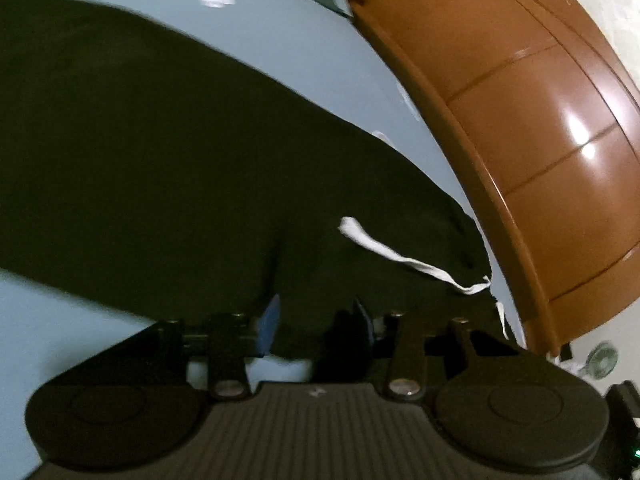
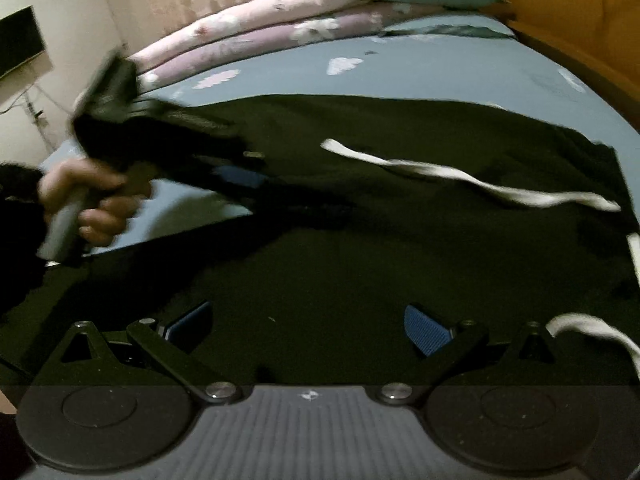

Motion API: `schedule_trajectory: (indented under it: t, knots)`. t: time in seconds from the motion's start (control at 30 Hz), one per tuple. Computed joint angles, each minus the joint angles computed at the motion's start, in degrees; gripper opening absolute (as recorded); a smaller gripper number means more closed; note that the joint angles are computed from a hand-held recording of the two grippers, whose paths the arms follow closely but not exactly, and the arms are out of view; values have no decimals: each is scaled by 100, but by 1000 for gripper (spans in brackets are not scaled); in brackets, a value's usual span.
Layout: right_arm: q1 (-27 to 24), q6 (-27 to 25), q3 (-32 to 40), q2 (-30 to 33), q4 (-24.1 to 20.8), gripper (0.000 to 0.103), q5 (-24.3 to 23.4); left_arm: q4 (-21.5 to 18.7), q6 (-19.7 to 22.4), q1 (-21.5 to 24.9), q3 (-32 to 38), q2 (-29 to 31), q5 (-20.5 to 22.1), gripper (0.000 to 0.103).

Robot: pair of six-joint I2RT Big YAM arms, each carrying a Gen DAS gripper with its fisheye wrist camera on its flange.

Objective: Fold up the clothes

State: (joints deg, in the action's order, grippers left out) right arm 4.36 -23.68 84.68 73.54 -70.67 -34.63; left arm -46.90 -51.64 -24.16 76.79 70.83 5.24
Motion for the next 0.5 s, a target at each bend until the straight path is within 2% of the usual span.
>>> schedule_trajectory:
  t: [0.17, 0.23, 0.33, 0.43, 0.5]
  knots:
    - [-188, -37, 106, 140, -212, 103, 23, -627, -159, 14, 49, -326, -540, 41]
    - [-168, -105, 147, 156, -323, 103, 101, -759, -191, -32, 170, -332, -741, 43]
    - [-115, -175, 248, 225, -495, 103, 189, -682, -115, 2, 213, -409, -879, 43]
    - [-41, -122, 289, 307, -533, 103, 321, -785, -81, 15, 228, -548, -1255, 44]
    - [-9, -38, 283, 299, -515, 103, 375, -837, -198, 115, 141, -721, -1386, 44]
